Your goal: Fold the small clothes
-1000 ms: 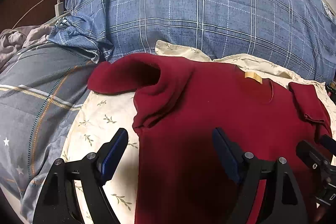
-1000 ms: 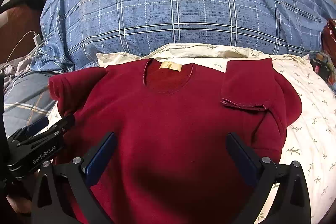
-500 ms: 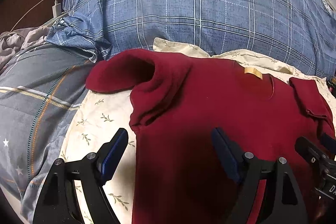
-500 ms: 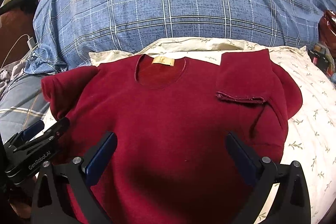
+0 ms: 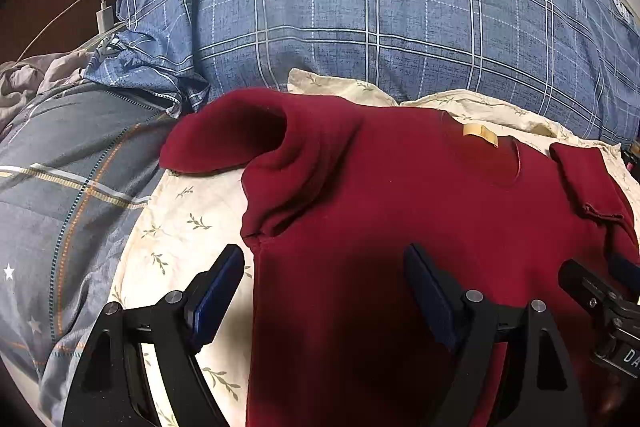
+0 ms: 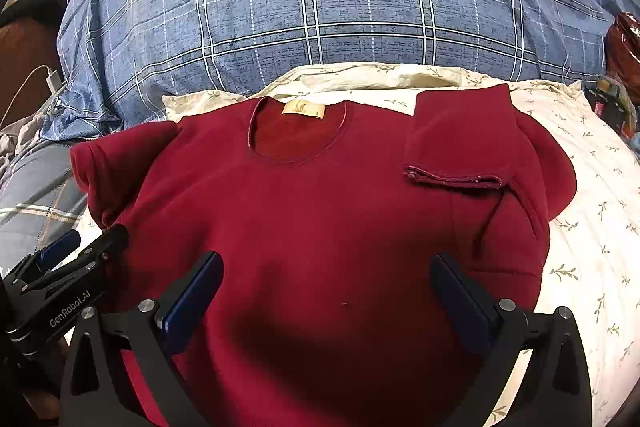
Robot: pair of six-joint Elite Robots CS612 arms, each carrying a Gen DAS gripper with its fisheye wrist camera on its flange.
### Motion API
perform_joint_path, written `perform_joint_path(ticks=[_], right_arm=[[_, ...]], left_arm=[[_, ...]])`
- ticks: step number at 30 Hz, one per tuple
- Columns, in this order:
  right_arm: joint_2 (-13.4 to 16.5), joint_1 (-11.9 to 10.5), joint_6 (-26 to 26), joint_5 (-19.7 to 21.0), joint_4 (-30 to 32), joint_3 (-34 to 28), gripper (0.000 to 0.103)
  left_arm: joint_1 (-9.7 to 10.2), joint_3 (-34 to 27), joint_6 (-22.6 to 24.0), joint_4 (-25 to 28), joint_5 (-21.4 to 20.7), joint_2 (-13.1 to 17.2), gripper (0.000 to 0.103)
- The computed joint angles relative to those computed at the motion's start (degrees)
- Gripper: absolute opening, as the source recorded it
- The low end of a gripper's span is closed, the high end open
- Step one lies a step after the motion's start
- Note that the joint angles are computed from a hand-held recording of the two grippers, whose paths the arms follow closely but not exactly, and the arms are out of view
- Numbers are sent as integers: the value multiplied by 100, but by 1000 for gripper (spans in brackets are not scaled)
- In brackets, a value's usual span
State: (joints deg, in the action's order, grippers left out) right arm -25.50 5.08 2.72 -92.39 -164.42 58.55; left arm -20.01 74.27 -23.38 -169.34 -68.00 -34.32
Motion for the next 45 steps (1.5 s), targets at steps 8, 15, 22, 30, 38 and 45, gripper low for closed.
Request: perform_joint_path(ticks=[8, 15, 22, 30, 38, 45], right_arm=[[17, 12, 6, -80, 63, -33, 103], [17, 17, 14, -96, 61, -33, 103], [21, 21, 25, -109, 68, -38, 103], [20, 43, -75, -133, 70, -32, 103], [22, 47, -104, -107, 130, -43, 103], [-11, 36, -154, 2, 135, 11, 103]], left_arm=[[-1, -13, 40, 18, 12, 16, 82], [4, -28, 37, 20, -4, 19, 82], [0, 14, 46, -53, -10, -3, 82], [9, 39, 17, -89, -32, -20, 82], [123, 92, -158, -368, -258, -150, 82], [263, -197, -325, -442, 127, -134, 82]])
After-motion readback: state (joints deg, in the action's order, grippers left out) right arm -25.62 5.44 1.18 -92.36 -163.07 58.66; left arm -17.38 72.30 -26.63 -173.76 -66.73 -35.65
